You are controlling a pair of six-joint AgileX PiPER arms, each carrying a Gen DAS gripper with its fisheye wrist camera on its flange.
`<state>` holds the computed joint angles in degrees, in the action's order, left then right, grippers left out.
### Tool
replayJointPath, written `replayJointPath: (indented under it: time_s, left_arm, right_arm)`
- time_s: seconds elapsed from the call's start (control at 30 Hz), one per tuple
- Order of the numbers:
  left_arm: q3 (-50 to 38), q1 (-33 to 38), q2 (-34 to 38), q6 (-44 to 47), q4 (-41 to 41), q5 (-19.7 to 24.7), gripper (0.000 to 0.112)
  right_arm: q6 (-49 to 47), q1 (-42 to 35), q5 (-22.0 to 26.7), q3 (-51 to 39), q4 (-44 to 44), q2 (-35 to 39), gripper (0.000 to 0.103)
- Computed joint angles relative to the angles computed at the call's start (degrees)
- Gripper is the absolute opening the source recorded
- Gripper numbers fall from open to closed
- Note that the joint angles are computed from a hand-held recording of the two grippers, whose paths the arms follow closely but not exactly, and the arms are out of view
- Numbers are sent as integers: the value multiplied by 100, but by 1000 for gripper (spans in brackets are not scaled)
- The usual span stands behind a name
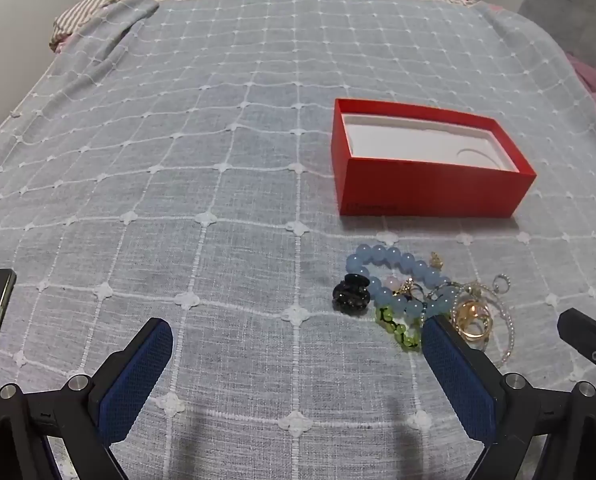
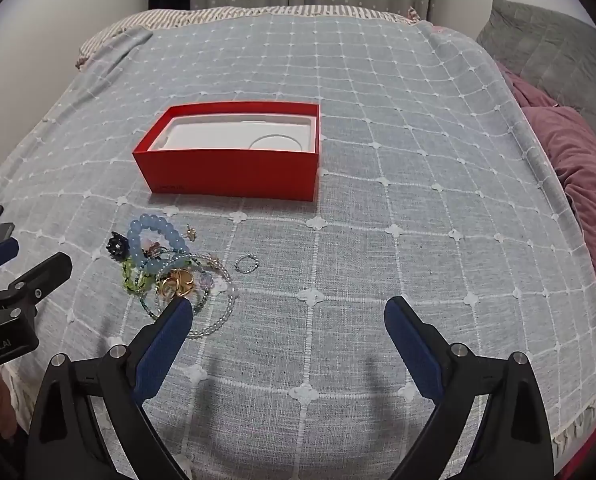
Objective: Organize jewelry
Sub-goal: 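Reach the right gripper to the silver bead bracelet and grasp it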
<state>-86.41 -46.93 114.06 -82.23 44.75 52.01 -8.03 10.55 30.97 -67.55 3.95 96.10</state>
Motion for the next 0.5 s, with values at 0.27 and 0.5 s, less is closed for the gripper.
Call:
replayJointPath:
  time_s: [0.27, 0.5]
  left_arm:
    - [109, 122, -45, 90, -211, -228, 93]
    - [151, 126, -60, 89, -204, -328, 89]
  right_arm:
    - [-836, -185, 233, -136, 801, 168, 84]
    - [-1242, -262, 406, -222, 1213, 348, 58]
